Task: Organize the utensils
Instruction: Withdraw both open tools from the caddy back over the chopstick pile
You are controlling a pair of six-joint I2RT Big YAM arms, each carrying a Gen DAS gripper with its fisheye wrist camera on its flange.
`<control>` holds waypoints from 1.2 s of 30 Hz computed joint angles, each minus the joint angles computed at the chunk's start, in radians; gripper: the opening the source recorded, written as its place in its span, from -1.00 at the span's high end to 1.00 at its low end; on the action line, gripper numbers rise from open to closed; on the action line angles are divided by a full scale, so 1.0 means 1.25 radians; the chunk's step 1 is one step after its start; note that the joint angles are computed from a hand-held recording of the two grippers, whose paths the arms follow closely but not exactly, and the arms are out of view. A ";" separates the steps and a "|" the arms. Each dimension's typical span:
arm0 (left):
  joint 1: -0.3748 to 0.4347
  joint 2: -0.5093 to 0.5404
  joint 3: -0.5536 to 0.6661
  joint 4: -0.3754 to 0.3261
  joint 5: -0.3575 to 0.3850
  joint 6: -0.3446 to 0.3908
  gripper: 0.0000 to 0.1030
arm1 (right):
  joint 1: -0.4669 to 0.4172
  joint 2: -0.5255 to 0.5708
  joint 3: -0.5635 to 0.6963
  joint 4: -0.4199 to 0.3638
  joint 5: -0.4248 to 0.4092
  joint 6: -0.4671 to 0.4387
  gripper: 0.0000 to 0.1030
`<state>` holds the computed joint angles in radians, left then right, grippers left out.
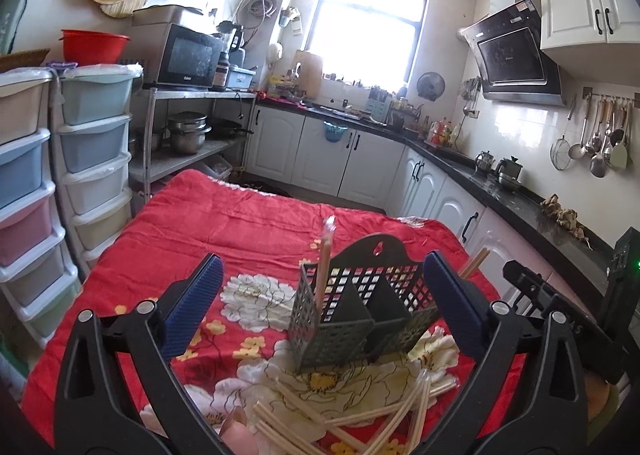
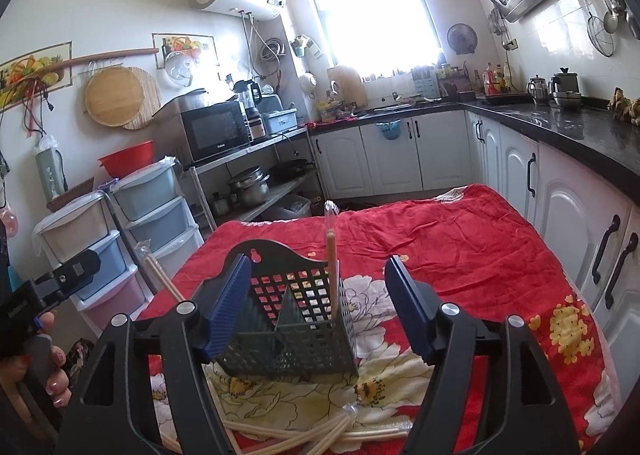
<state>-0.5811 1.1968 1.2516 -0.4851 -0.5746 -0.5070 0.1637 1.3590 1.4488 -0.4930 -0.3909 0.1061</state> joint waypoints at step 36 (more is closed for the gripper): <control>-0.039 -0.083 -0.127 -0.110 -0.018 -0.180 -0.79 | 0.013 -0.073 -0.097 -0.125 -0.040 -0.082 -0.39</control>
<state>-0.6297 1.0930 1.0931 -0.6221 -0.5974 -0.7322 0.1798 1.2683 1.3278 -0.6494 -0.4406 0.0042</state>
